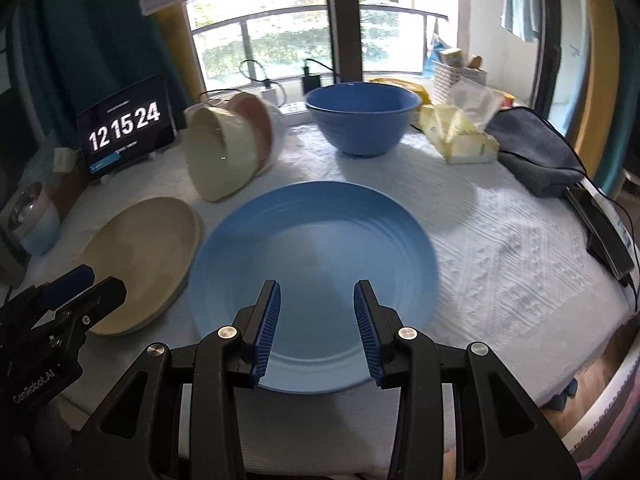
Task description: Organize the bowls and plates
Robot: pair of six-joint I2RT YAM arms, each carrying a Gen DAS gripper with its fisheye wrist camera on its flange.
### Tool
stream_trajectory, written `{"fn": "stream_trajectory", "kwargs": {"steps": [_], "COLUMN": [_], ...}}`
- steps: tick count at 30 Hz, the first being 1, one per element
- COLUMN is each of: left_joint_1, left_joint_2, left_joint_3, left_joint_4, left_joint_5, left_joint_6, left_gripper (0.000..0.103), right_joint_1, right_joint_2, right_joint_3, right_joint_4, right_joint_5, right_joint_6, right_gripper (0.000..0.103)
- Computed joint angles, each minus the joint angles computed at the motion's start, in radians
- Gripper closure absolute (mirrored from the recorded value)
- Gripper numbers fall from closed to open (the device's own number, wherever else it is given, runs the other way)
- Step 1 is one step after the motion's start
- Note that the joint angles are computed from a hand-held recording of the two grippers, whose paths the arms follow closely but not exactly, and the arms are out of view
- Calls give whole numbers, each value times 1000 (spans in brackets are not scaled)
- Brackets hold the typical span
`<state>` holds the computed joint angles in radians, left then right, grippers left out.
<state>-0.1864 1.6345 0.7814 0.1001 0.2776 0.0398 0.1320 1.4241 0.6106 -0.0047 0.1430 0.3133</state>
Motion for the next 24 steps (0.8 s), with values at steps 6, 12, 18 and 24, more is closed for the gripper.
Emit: {"fn": "stream_trajectory", "kwargs": {"steps": [6, 12, 18, 24], "left_joint_1": [58, 128, 202, 249], "left_joint_2": [11, 46, 72, 91], "left_joint_3": [4, 21, 32, 24], "left_joint_4": [14, 24, 40, 77], "left_joint_5": [13, 27, 35, 42], "left_joint_6": [2, 14, 29, 39], "left_gripper": [42, 42, 42, 42], "right_joint_1": [55, 111, 172, 228], "right_joint_2": [50, 104, 175, 229], "right_joint_3": [51, 102, 163, 214], "right_joint_4": [-9, -14, -23, -31], "right_joint_5": [18, 39, 58, 85], "right_joint_6": [4, 12, 23, 24], "right_gripper": [63, 63, 63, 63]}}
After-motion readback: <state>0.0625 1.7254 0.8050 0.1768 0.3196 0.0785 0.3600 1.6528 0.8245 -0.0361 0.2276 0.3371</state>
